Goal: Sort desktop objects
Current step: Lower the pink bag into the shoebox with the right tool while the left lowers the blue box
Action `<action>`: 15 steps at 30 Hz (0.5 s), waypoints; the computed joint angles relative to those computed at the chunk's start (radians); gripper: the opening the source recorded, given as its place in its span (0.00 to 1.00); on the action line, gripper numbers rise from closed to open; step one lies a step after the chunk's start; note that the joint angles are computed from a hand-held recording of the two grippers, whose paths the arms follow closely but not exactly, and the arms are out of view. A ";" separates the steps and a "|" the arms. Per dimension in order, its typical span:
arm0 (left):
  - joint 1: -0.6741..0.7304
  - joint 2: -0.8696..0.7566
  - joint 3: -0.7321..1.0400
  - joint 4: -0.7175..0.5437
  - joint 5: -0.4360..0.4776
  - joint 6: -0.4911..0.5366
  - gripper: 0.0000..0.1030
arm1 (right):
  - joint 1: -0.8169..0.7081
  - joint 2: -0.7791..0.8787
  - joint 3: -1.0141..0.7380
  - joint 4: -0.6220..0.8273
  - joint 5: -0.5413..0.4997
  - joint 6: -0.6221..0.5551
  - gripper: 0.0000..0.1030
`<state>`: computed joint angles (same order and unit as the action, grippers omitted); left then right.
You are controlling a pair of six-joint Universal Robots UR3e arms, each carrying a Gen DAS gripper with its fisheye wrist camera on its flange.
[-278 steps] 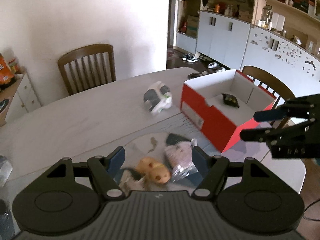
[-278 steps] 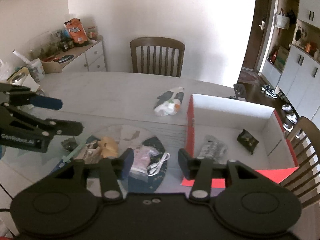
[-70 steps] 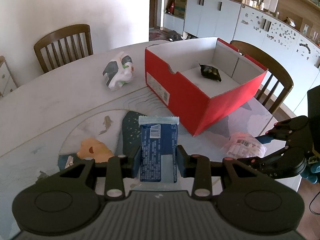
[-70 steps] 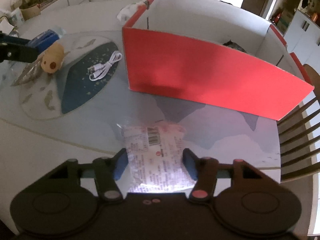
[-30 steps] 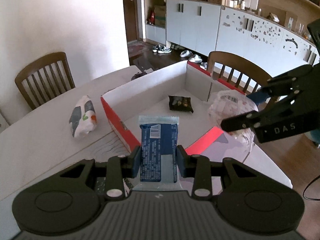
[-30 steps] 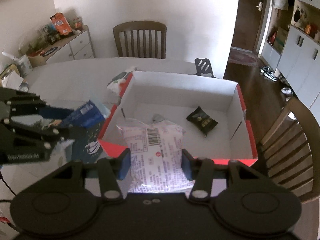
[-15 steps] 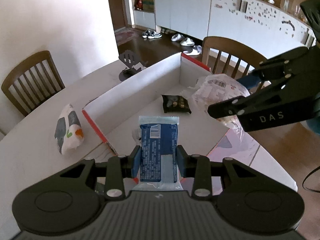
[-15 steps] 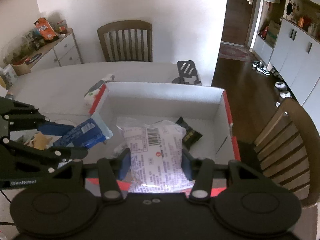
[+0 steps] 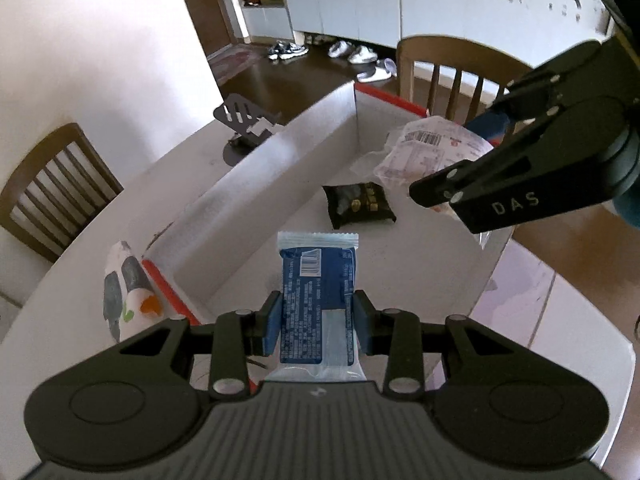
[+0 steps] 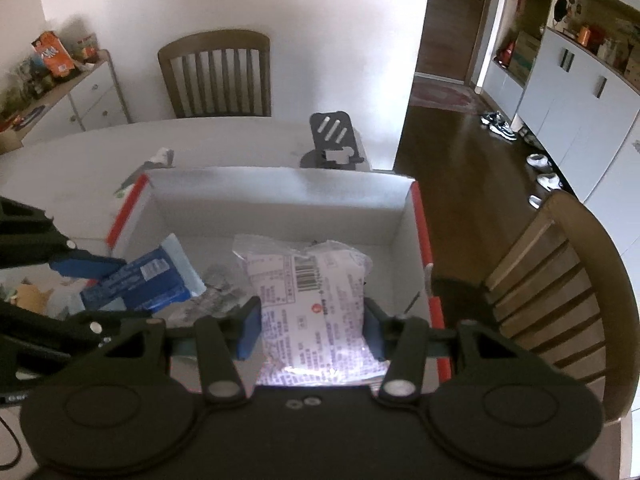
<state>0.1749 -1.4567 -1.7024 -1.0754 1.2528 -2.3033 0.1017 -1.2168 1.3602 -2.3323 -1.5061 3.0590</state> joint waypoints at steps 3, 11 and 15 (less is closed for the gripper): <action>-0.025 -0.054 0.034 -0.002 0.028 -0.016 0.34 | -0.003 0.029 -0.007 0.003 -0.003 -0.012 0.50; -0.095 -0.174 0.117 -0.013 0.111 -0.010 0.35 | 0.002 0.094 -0.015 -0.015 -0.033 -0.036 0.50; -0.118 -0.209 0.130 -0.021 0.135 -0.012 0.35 | 0.012 0.127 -0.018 -0.017 -0.052 -0.052 0.50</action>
<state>0.0567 -1.6660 -1.5722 -1.0959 1.3873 -2.3152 0.1138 -1.0902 1.3423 -2.3493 -1.5580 3.0068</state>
